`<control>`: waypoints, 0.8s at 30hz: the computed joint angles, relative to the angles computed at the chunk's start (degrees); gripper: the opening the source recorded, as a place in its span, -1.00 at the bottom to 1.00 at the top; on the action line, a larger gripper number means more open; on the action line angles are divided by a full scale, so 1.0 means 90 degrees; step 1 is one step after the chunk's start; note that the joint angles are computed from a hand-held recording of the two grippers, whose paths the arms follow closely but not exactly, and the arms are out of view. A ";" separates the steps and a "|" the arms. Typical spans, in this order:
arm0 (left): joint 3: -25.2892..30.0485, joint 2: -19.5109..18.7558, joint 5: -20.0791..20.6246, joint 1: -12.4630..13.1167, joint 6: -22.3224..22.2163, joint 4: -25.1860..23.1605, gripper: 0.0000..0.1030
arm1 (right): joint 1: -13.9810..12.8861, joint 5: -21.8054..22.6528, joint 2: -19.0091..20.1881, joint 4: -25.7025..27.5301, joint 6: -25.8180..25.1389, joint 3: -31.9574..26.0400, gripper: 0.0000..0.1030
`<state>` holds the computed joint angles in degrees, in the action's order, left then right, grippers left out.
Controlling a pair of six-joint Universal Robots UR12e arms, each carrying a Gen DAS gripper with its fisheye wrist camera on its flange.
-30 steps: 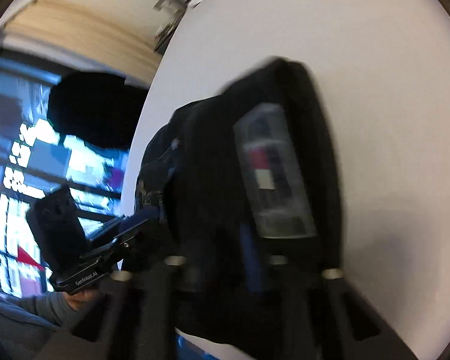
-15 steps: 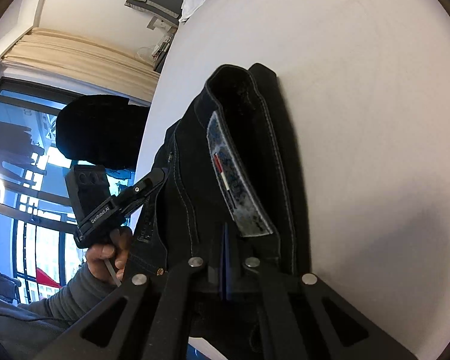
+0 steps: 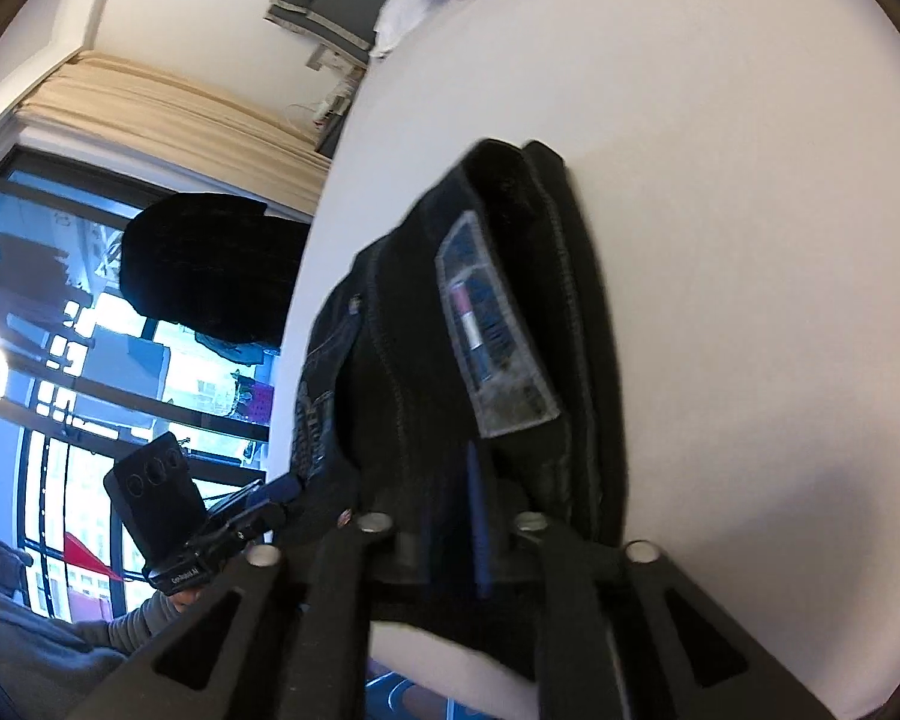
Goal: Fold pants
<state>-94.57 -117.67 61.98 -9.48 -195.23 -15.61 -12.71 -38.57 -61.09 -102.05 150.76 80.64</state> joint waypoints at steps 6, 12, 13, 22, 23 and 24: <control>0.0070 -0.0109 0.0872 -0.0282 0.0846 -0.0137 -0.49 | -0.0023 0.0030 -0.0048 -0.0532 0.0144 0.0233 -0.74; 0.0032 0.0146 0.1015 -0.0250 0.0656 -0.0280 -0.47 | -0.0156 0.0231 -0.0201 -0.0999 0.0357 0.0250 0.11; -0.0048 0.0207 0.1017 -0.0202 0.0368 -0.0104 -0.26 | -0.0185 0.0229 -0.0194 -0.1121 0.0500 0.0239 0.21; 0.0068 0.0005 0.0589 0.0097 -0.1122 -0.0219 0.94 | 0.0044 -0.0430 0.0433 -0.0108 0.0516 -0.0687 0.30; 0.0076 0.0005 0.0493 0.0129 -0.1124 -0.0262 0.94 | 0.0063 -0.0425 0.0464 -0.0113 0.0545 -0.0724 0.30; 0.0148 -0.0039 0.0382 0.0145 -0.1084 -0.0356 0.94 | 0.0087 -0.0400 0.0525 -0.0049 0.0534 -0.0815 0.30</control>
